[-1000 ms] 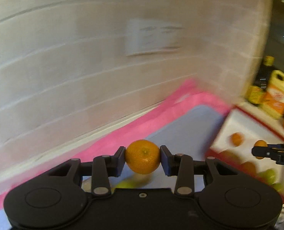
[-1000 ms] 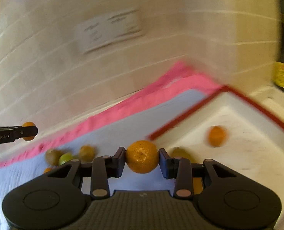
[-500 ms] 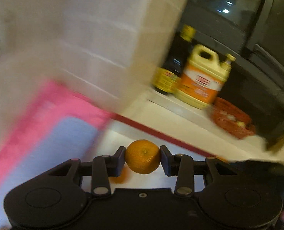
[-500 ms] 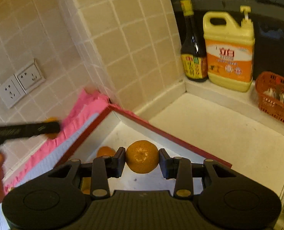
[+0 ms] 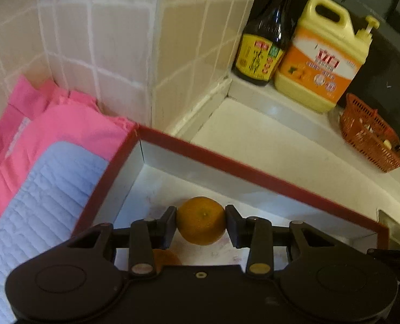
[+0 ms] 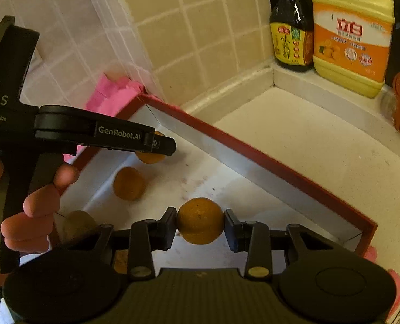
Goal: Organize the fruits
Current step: 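Carry both mandarins into the white box and open both tools, then move both open tools back over the fruit pile on the mat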
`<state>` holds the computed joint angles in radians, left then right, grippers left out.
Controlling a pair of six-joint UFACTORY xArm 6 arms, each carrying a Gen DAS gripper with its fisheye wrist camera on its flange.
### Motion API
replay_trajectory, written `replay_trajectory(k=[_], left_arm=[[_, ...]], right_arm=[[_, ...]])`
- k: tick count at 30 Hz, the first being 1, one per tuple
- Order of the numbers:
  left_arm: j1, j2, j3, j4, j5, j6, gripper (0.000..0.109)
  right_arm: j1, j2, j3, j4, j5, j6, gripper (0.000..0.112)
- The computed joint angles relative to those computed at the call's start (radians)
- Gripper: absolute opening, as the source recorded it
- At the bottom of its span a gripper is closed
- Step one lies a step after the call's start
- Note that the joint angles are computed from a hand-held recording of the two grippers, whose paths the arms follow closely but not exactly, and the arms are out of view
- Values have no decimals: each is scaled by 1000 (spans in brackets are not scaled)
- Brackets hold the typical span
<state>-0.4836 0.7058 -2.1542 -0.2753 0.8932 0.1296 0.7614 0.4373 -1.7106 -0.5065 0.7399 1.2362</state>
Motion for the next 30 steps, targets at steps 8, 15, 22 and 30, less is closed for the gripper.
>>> replay_trajectory(k=[8,15,22,30], left_arm=[[-9,-5,56,-25,-36,24,47],[1,-46,109,-41,-53,31,64],[36,-312,422,-134,-207,97,70],[115,-726,840,-137,-390,111,74]], right_arm=[[0,28,-29,45,59,-28,40],[1,12,-15,68,56,-26,46],[34,-103,65,-55,84,114,69],[160,-98,-92,-351,323,247,99]])
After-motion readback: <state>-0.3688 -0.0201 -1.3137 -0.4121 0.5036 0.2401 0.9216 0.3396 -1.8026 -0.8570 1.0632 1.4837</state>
